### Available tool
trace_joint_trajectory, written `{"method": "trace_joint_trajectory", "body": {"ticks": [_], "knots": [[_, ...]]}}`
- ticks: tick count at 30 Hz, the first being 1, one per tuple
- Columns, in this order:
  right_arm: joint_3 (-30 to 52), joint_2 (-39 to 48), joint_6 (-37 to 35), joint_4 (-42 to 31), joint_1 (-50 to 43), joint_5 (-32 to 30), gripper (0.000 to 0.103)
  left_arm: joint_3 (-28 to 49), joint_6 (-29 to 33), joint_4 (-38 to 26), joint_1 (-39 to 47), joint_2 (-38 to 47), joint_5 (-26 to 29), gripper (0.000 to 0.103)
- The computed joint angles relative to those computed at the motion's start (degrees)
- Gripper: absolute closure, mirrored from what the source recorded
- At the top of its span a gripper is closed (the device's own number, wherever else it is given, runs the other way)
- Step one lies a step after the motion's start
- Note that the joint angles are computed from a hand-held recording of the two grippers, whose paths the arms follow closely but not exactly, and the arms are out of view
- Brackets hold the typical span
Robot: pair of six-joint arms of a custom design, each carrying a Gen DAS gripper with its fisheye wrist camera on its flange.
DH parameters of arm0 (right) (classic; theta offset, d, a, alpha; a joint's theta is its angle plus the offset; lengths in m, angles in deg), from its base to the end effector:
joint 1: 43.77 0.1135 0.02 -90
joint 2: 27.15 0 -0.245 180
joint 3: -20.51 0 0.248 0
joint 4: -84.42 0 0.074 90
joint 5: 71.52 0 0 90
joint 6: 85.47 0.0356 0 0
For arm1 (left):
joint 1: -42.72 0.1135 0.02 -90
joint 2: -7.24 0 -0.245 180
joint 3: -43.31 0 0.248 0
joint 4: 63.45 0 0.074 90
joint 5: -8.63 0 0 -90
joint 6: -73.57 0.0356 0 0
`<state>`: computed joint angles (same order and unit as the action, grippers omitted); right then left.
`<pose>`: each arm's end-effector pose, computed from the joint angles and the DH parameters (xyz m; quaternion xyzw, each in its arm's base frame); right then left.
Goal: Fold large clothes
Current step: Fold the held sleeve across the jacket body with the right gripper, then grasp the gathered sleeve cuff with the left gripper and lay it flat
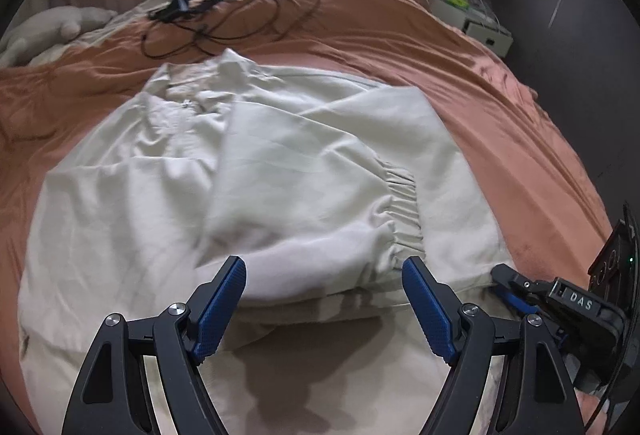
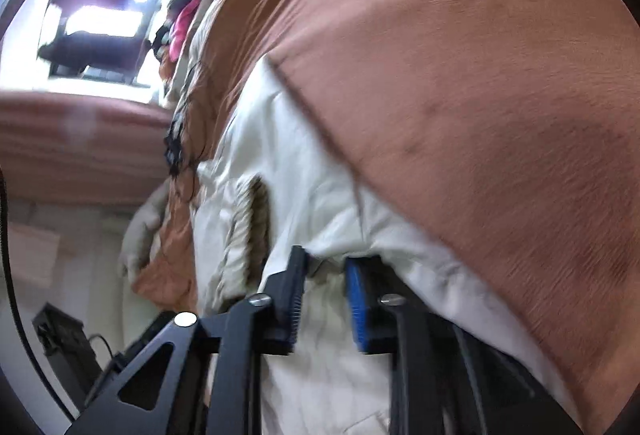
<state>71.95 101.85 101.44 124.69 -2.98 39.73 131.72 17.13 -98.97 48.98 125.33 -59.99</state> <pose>0.2453 0.1946 -0.0032 0.4865 0.7387 0.3473 0.3115 0.3948 0.0303 0.1096 0.2652 0.9232 -0.0985 0.2601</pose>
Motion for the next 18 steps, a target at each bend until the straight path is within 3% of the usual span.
{"method": "trace_joint_trajectory", "body": {"ticks": [2,7,18], "knots": [[-1.64,0.39,2.80,2.06,0.11,1.66,0.090,0.12,-0.16,0.43,-2.10,0.89,-1.08,0.022],[-3.78,-4.10,5.40,-3.66,0.79,6.11,0.091,2.04,-0.59,0.03,-6.58,5.25,-3.66,0.022],[-4.96,-3.16,5.40,-0.75,-0.37,4.53,0.091,-0.96,-0.21,4.56,-11.55,8.76,-5.55,0.020]]}}
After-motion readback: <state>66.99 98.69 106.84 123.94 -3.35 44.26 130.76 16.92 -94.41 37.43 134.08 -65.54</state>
